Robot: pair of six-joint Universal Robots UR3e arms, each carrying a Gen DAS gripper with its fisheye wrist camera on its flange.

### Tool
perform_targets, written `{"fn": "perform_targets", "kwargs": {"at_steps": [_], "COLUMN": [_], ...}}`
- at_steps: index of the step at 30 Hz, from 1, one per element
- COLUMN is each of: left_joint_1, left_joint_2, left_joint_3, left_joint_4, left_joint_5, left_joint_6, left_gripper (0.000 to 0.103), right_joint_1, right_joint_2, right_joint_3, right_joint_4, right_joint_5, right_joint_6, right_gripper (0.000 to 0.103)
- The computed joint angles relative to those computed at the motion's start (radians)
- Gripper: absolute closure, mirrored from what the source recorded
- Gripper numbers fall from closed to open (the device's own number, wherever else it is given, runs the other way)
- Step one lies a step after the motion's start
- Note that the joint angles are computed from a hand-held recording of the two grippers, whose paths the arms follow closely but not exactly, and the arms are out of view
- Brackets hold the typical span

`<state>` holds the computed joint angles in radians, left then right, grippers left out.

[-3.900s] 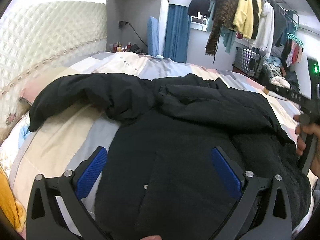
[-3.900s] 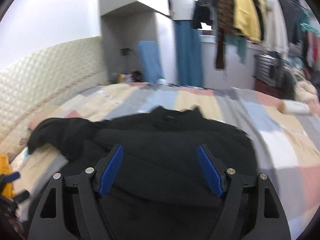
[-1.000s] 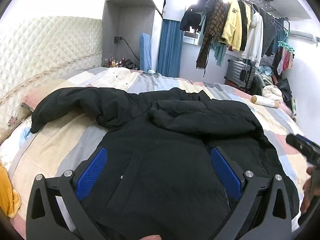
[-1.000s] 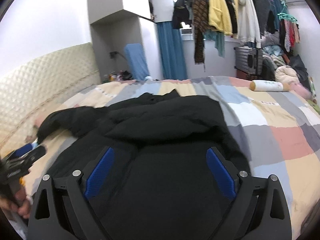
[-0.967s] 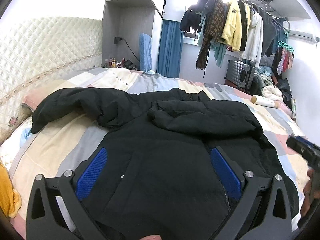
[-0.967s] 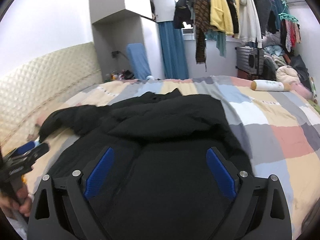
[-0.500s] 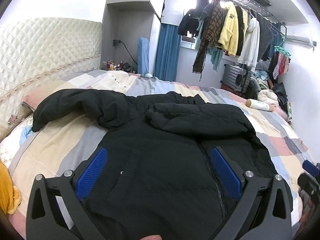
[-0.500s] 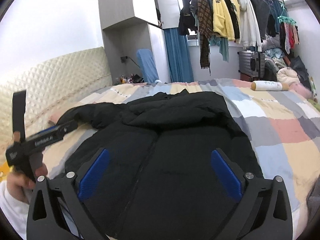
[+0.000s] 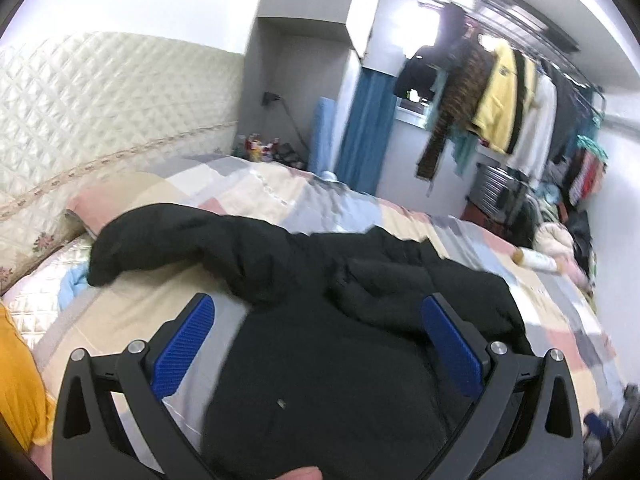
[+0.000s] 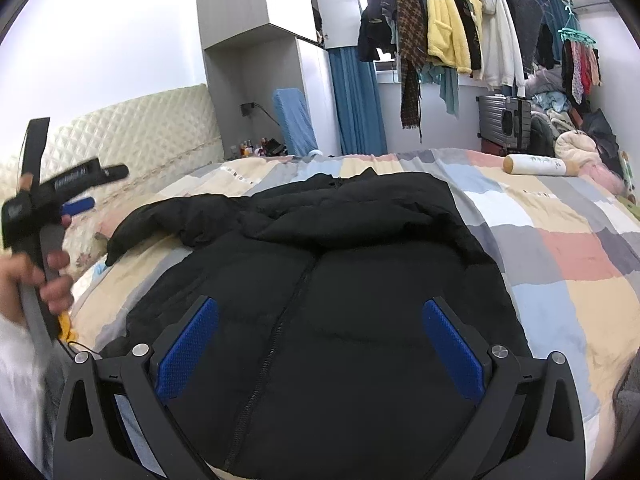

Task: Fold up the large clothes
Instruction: 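Reach the left tool to the other sleeve cuff and grasp it, then lift the sleeve with the left tool and swing it over the jacket body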

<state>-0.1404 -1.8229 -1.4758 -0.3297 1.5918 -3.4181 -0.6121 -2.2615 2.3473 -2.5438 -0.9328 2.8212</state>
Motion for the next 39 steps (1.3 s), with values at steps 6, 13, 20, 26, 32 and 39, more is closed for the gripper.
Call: {"fn": "perform_targets", "kwargs": {"at_steps": [6, 13, 20, 26, 32, 39], "left_joint_1": [0.193, 0.399, 0.591, 0.701, 0.738, 0.733], "left_joint_2": [-0.059, -0.196, -0.377, -0.566, -0.744, -0.906], "left_joint_3": [0.126, 0.220, 0.181, 0.228, 0.356, 0.618], "left_joint_4": [-0.107, -0.181, -0.061, 0.066, 0.163, 0.157], "left_joint_5": [-0.154, -0.329, -0.577, -0.702, -0.765, -0.780], "left_joint_6": [-0.034, -0.099, -0.262, -0.399, -0.536, -0.630], "left_gripper": [0.000, 0.000, 0.001, 0.001, 0.003, 0.013], "right_joint_1": [0.050, 0.106, 0.201, 0.253, 0.286, 0.315], "right_joint_2": [0.040, 0.118, 0.221, 0.303, 0.387, 0.466], "right_joint_3": [-0.007, -0.031, -0.072, -0.109, -0.152, -0.204], "right_joint_4": [-0.040, -0.072, -0.114, -0.142, -0.169, -0.173], "right_joint_5": [-0.049, -0.115, -0.204, -0.256, -0.291, -0.326], "right_joint_6": [0.027, 0.061, 0.099, 0.141, 0.185, 0.210], "right_gripper": [0.000, 0.000, 0.000, 0.000, 0.000, 0.000]}}
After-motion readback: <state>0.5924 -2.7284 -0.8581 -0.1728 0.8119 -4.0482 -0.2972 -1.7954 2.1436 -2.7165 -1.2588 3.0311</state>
